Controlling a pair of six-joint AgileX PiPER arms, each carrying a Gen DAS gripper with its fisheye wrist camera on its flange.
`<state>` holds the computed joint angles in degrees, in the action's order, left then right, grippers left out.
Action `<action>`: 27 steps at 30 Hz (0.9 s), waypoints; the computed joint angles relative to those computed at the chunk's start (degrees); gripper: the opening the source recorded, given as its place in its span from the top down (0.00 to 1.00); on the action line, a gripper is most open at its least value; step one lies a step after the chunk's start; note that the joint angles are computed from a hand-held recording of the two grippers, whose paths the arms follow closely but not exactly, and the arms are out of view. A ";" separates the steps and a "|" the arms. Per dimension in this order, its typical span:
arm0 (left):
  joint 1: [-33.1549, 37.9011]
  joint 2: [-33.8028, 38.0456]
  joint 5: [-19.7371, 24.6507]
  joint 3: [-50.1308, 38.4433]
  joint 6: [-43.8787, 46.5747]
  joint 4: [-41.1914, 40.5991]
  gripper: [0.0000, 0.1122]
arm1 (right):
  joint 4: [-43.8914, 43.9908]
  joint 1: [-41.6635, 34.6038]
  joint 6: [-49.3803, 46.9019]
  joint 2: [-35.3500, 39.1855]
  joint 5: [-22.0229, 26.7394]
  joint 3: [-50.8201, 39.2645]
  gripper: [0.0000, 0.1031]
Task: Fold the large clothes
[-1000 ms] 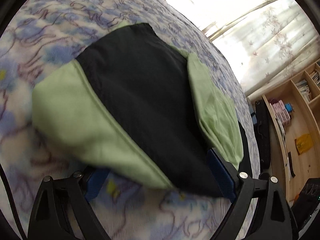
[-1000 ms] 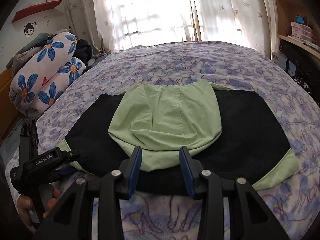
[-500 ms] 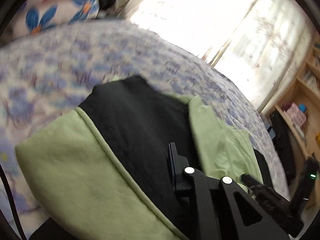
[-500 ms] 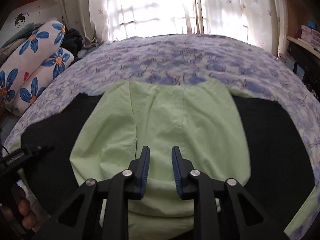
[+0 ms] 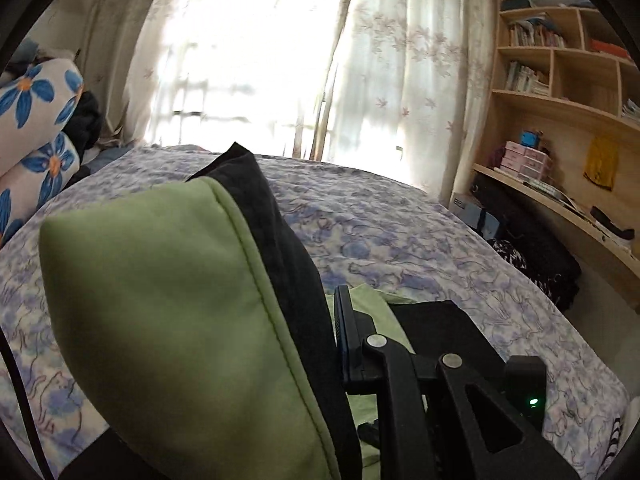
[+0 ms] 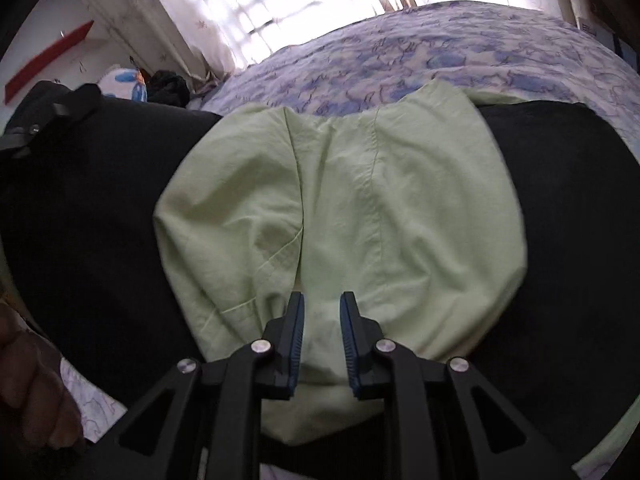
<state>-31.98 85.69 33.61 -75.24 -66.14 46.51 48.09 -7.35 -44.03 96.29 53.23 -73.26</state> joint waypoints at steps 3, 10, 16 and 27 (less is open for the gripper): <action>-5.43 5.39 3.45 -7.35 2.83 0.05 0.92 | -0.46 -7.04 0.75 -4.80 -3.35 2.03 0.82; -14.17 22.57 3.78 -25.57 14.19 -11.38 0.92 | -7.06 -22.28 6.84 -7.99 -7.80 2.55 0.82; -13.65 39.91 12.51 -41.37 29.33 -31.44 0.85 | -11.79 -27.60 10.90 -3.62 -5.09 0.62 0.82; -13.26 28.25 11.16 -33.47 33.49 -36.94 0.30 | -6.84 -31.24 6.57 -4.04 1.62 -2.22 0.77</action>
<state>-45.24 113.94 44.77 -108.71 -32.64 9.57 41.25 -38.59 -37.46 92.25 54.84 -75.48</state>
